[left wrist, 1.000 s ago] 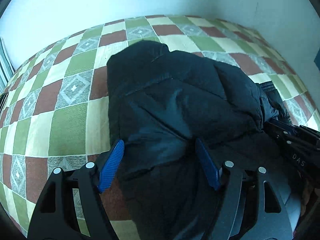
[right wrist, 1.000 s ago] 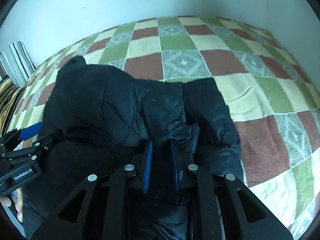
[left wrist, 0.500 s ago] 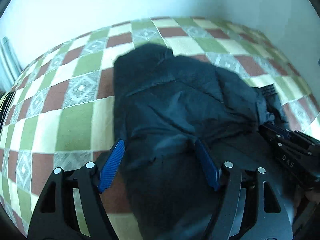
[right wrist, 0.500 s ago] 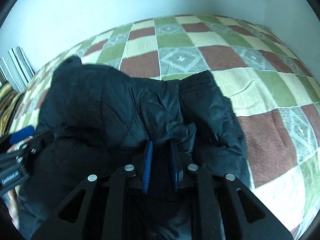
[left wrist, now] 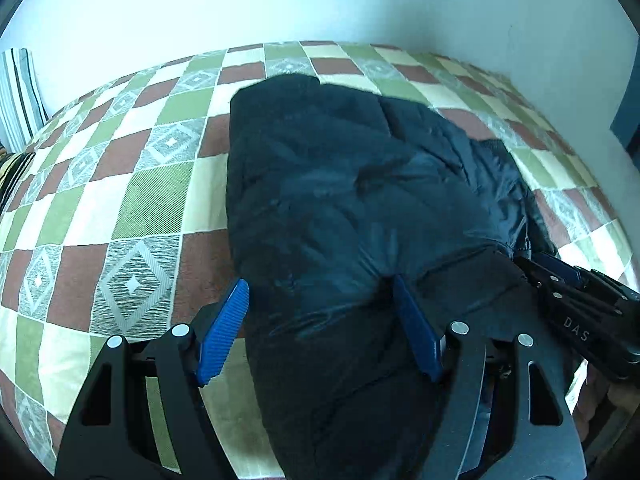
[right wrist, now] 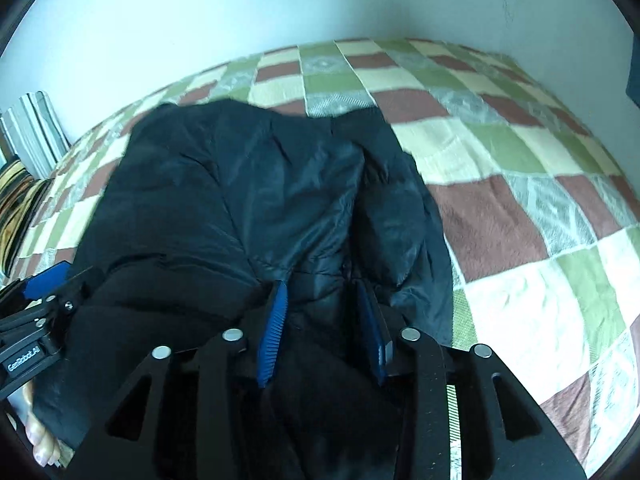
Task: Fold large clothes
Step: 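Open the right gripper and pull both grippers back from the bundle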
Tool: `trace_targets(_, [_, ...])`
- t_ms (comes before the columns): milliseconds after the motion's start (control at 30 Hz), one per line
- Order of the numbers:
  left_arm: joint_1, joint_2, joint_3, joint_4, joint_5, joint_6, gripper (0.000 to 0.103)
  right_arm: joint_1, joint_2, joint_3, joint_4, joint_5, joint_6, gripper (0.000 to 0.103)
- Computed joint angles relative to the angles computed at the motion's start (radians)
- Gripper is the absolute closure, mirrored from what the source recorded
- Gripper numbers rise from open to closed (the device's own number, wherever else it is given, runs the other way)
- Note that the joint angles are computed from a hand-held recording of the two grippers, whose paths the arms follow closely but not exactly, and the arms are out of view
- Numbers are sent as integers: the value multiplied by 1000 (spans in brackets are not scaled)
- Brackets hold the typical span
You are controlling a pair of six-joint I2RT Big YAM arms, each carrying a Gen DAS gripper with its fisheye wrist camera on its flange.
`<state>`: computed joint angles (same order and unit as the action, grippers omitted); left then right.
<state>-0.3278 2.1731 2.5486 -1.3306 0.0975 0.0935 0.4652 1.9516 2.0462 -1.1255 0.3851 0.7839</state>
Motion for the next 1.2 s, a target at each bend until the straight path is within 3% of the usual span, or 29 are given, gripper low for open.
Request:
trace_targets(133, [-1, -7, -50, 31, 4, -9, 28, -5, -11, -59, 62, -16, 17, 63])
trace_targets(367, [2, -46, -117, 91, 6, -23, 27, 5, -18, -61, 75, 25, 28, 61])
trace_targets(700, [9, -139, -211, 157, -20, -46, 21, 37, -67, -64, 36, 90, 50, 56])
trace_targets(1200, [-3, -302, -395, 291, -63, -73, 13, 99, -133, -58, 17, 185, 41, 37])
